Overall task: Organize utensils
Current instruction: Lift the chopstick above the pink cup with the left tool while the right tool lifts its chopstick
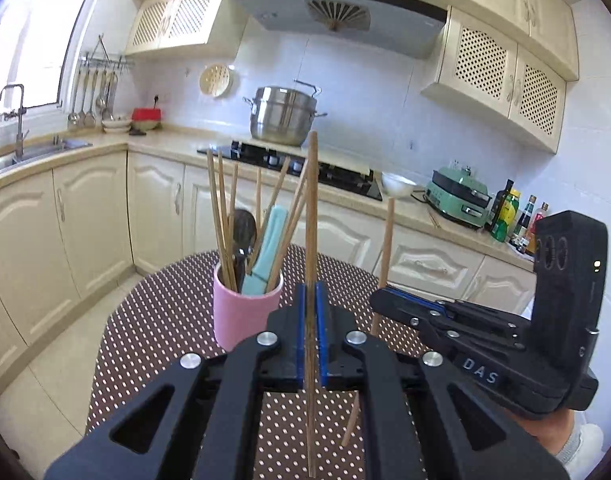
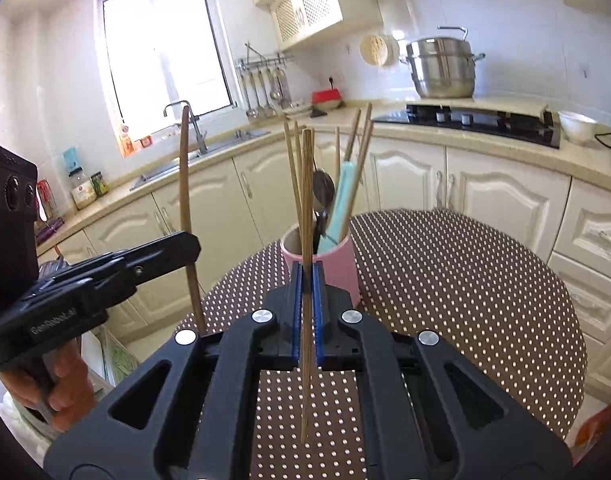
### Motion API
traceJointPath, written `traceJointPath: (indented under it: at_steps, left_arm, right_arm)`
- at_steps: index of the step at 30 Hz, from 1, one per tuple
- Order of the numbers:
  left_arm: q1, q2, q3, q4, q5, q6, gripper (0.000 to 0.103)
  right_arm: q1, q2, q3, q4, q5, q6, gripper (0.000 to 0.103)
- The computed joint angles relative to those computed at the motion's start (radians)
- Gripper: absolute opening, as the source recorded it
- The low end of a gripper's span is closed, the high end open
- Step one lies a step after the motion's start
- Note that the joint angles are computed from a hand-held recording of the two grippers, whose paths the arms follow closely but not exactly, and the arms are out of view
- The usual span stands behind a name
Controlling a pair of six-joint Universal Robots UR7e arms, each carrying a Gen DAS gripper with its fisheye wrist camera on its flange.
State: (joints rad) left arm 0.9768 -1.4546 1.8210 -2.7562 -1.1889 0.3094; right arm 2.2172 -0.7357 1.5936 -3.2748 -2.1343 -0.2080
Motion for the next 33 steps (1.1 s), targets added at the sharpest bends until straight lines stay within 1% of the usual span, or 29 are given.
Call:
traceJointPath:
  at_steps: [2,5,10,12,14,16,21,23,27,30,33]
  left_arm:
    - [-0.004,0.011,-0.008,-0.031,0.009,0.013,0.005]
    - [-0.002,0.03,-0.026,-0.083,-0.004,0.036,0.005]
    - [0.006,0.07,-0.054,-0.216,-0.036,0.092,0.005]
    - [0.009,0.092,-0.066,-0.29,-0.047,0.123,0.005]
    - [0.01,0.11,-0.083,-0.329,-0.05,0.136,0.005]
    - [0.015,0.131,-0.103,-0.383,-0.068,0.144,0.005]
    - [0.036,0.205,-0.165,-0.542,-0.105,0.171,0.005]
    - [0.047,0.227,-0.194,-0.555,-0.12,0.154,0.005]
    - [0.063,0.283,-0.235,-0.596,-0.114,0.17,0.005]
    - [0.071,0.312,-0.247,-0.615,-0.107,0.196,0.005]
    - [0.083,0.33,-0.249,-0.613,-0.109,0.202,0.005]
  right_arm:
    - [-0.001,0.017,-0.017,-0.036,0.01,-0.029,0.005]
    - [0.0,0.03,-0.04,-0.072,0.02,-0.059,0.005]
    - [0.005,0.051,-0.095,-0.109,0.042,-0.095,0.005]
    - [0.004,0.064,-0.119,-0.138,0.052,-0.119,0.005]
    - [0.001,0.078,-0.144,-0.167,0.064,-0.143,0.005]
    - [-0.001,0.094,-0.173,-0.189,0.069,-0.17,0.005]
    - [-0.011,0.136,-0.248,-0.223,0.099,-0.216,0.005]
    - [-0.02,0.153,-0.271,-0.23,0.116,-0.225,0.005]
    - [-0.032,0.183,-0.309,-0.246,0.139,-0.239,0.005]
    - [-0.039,0.203,-0.334,-0.255,0.149,-0.242,0.005]
    - [-0.044,0.227,-0.36,-0.284,0.149,-0.263,0.005]
